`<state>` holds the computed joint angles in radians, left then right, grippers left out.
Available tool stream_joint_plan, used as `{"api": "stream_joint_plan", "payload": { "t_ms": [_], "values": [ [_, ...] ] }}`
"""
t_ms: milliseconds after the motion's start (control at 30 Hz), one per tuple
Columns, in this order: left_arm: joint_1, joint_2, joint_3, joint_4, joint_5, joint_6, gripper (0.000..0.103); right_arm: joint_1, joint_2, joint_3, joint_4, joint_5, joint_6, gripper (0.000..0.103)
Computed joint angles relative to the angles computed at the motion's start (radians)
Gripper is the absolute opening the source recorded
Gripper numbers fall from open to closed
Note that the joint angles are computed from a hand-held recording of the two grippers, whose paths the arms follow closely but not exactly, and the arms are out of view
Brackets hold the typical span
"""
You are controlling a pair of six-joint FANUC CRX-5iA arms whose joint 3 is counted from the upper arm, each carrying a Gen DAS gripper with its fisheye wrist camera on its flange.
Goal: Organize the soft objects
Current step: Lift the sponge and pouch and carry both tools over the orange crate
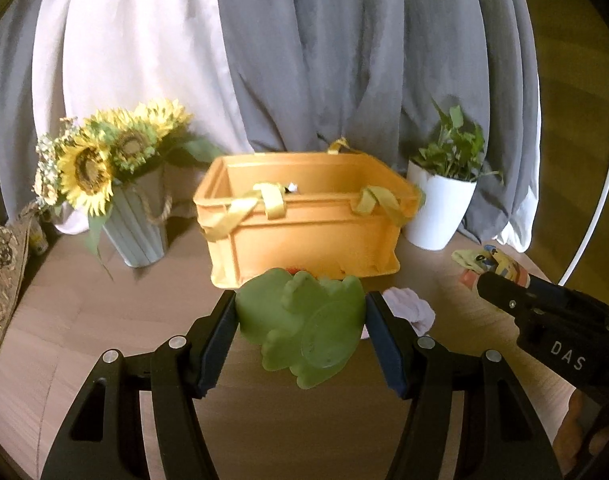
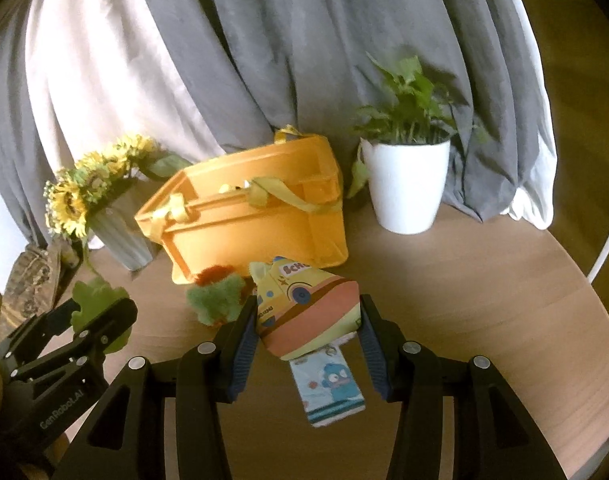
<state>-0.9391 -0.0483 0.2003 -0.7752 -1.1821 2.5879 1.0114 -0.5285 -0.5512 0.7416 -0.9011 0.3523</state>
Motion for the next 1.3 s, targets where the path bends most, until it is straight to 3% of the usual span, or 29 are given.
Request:
{"api": "stream_joint_plan", "payload": {
  "t_ms": [533,1300],
  "values": [
    [0.001,-0.061,-0.005,-0.074,0.009,-0.023,0.063,0.044,0.038,0.032,0.155,0.017,-0.104,0.049],
    [0.04,-0.07,0.033,-0.155,0.059,-0.051,0.063,-0.029,0.119,0.075,0.302,0.13,-0.177,0.049]
  ]
}}
